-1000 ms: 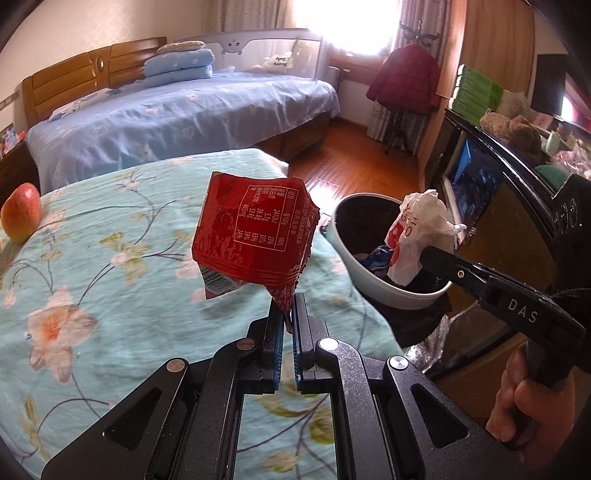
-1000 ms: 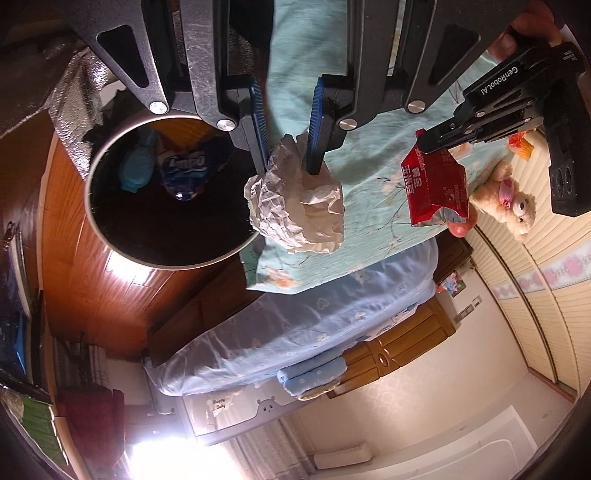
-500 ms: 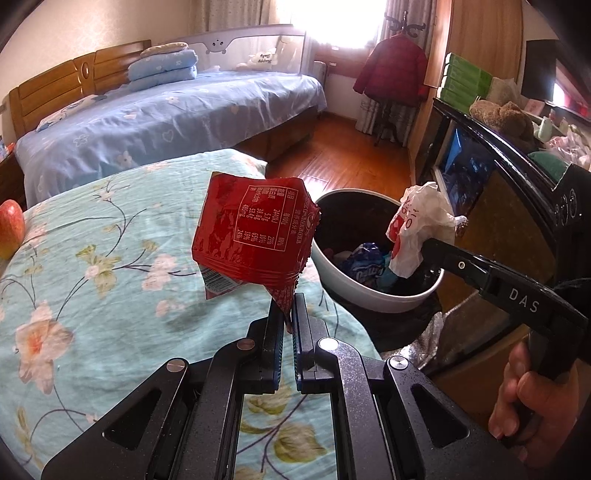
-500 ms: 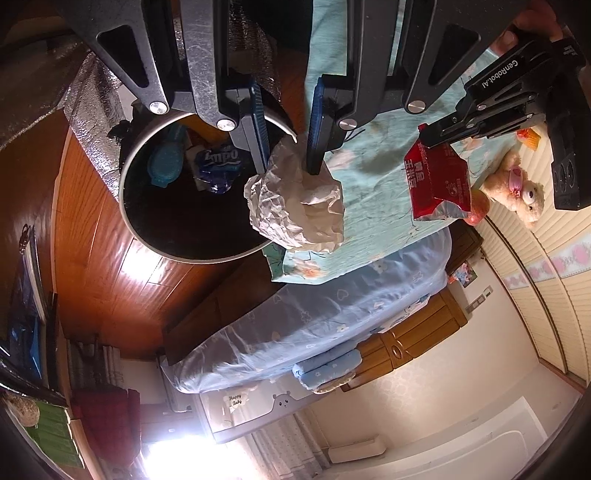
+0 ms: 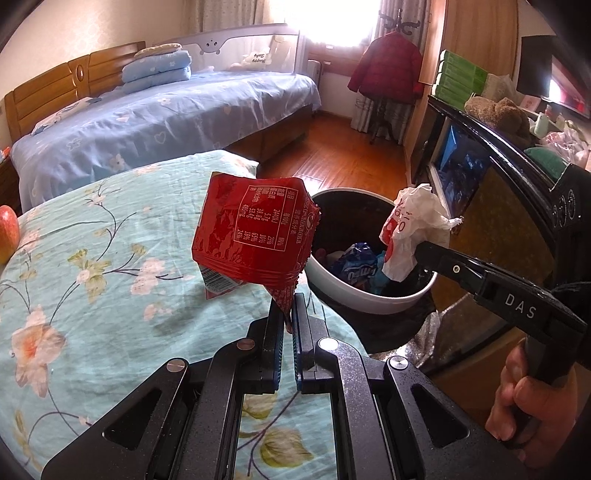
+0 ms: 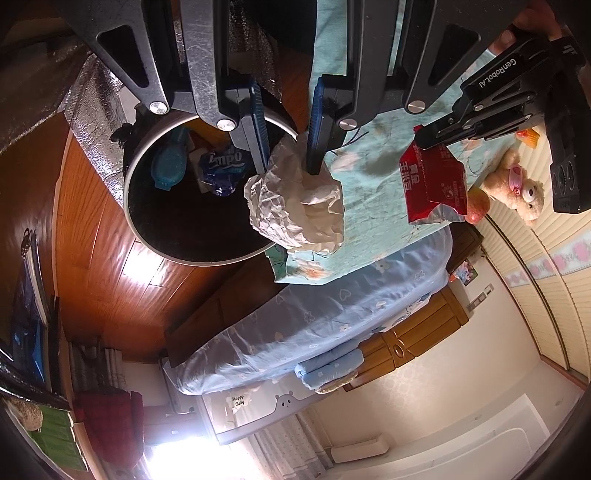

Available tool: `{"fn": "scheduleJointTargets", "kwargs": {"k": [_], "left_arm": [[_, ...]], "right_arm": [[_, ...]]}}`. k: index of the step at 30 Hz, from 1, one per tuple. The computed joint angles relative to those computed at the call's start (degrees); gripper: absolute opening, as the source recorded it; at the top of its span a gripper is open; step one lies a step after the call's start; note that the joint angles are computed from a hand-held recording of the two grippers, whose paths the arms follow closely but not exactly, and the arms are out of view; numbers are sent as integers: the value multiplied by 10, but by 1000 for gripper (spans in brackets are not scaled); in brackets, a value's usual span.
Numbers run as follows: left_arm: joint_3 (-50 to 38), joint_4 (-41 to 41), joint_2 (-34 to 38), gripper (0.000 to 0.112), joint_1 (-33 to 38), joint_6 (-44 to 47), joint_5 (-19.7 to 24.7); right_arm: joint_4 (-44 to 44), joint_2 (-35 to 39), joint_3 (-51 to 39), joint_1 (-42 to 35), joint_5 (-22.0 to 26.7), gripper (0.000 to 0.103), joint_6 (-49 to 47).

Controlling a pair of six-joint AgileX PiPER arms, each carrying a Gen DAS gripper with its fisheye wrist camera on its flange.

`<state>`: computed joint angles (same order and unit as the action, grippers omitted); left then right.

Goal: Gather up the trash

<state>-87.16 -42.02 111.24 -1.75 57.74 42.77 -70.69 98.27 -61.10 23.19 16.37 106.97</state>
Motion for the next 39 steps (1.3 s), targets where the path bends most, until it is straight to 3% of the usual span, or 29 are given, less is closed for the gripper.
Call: {"fn": "scheduleJointTargets", "kwargs": {"k": [24,34,38,39], "left_arm": [[14,-5,6,4,36,2,4],[14,0,12,4,109,3,44],[5,5,28,4,119,-12,48],[4,4,30,4,121,-14,50]], "right_arm": [[107,50,-64,36,-13,21,-114],[365,99,-121,45,-43,23,-377],[430,139,-165,49,-30,27,-437],[434,145,-173,50,-27,34,-443]]}}
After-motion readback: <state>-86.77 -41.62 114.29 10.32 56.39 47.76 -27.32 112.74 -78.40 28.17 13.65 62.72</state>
